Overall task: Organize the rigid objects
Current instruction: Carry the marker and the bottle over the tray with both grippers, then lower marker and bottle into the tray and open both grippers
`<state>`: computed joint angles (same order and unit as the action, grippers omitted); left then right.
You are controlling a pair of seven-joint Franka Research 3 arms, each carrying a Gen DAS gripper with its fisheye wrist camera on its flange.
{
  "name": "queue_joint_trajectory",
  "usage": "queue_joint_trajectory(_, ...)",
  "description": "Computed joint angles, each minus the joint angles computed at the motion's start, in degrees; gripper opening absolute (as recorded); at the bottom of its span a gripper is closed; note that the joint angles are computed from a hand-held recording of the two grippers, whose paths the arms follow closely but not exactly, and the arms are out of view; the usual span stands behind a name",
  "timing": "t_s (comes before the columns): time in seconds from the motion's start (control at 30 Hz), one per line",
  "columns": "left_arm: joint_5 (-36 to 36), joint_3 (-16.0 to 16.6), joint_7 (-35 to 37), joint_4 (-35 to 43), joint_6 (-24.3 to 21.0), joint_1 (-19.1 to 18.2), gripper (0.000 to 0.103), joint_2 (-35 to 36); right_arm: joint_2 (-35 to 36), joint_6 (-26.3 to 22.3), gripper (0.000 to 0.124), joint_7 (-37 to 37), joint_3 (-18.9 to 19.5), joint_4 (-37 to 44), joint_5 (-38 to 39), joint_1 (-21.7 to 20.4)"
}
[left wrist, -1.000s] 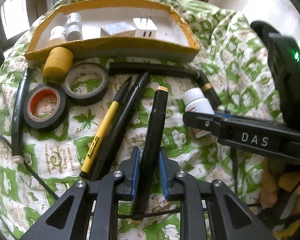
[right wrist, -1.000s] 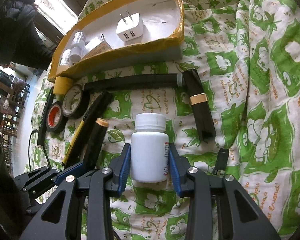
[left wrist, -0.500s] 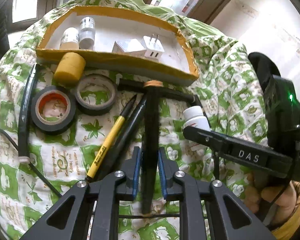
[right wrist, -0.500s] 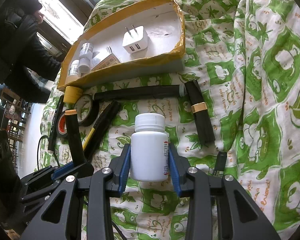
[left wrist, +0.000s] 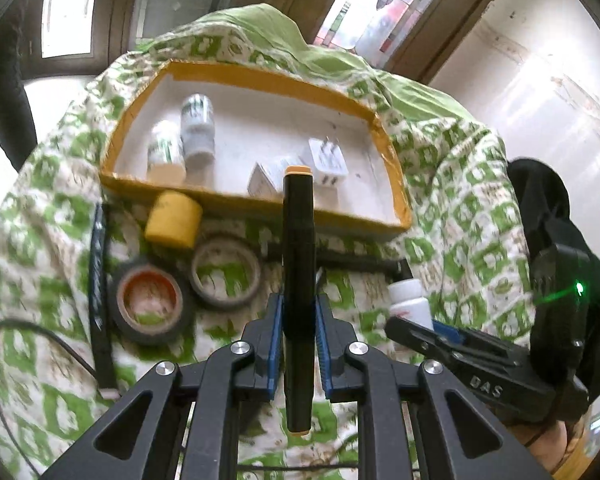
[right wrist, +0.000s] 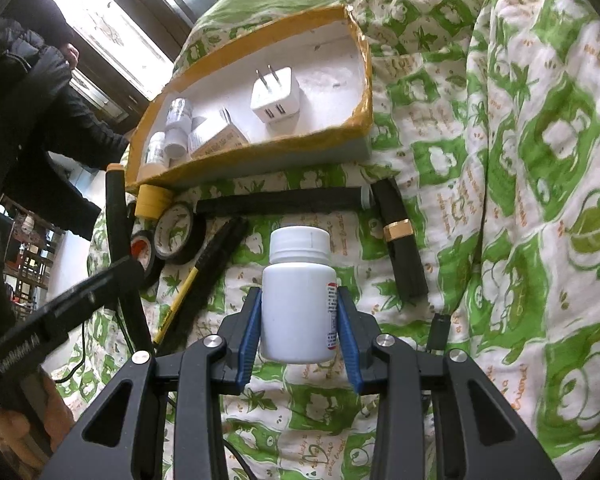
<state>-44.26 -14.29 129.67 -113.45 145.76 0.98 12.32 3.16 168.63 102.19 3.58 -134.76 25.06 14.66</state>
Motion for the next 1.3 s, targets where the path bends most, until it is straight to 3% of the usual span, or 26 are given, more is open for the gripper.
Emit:
queue_joint_trajectory(0.27,4.85,-0.14,-4.53,7.52,-0.15,0.22,0.015,4.91,-0.86,0.81,0.035,-5.96,-0.02,1.49,7.19,-1.06)
queue_joint_trajectory(0.67,15.21,-2.41,-13.53,23.05,-1.57,1.09,0.015,15.29,4.35,-1.24,0.035,-1.06,-2.66,10.83,-3.91,-2.71)
queue_joint_trajectory(0.87,21.85,-2.65,-18.65,31.48,-2.44,0.05,0.015,21.38,8.68,-2.31,0.035,-2.08,-2.46,16.05,-3.72,-4.37)
queue_joint_trajectory(1.1,28.95,-2.23,-24.36,40.99,-4.42,-1.69,0.015,28.65,13.72,-4.56,0.035,-1.15,-3.77,22.23,-6.67,-3.66)
queue_joint_trajectory(1.3,33.22,-2.43,-26.08,43.68,-5.18,-2.52,0.015,31.90,17.86,-8.39,0.035,1.91,-5.52,26.90,-12.07,-2.24)
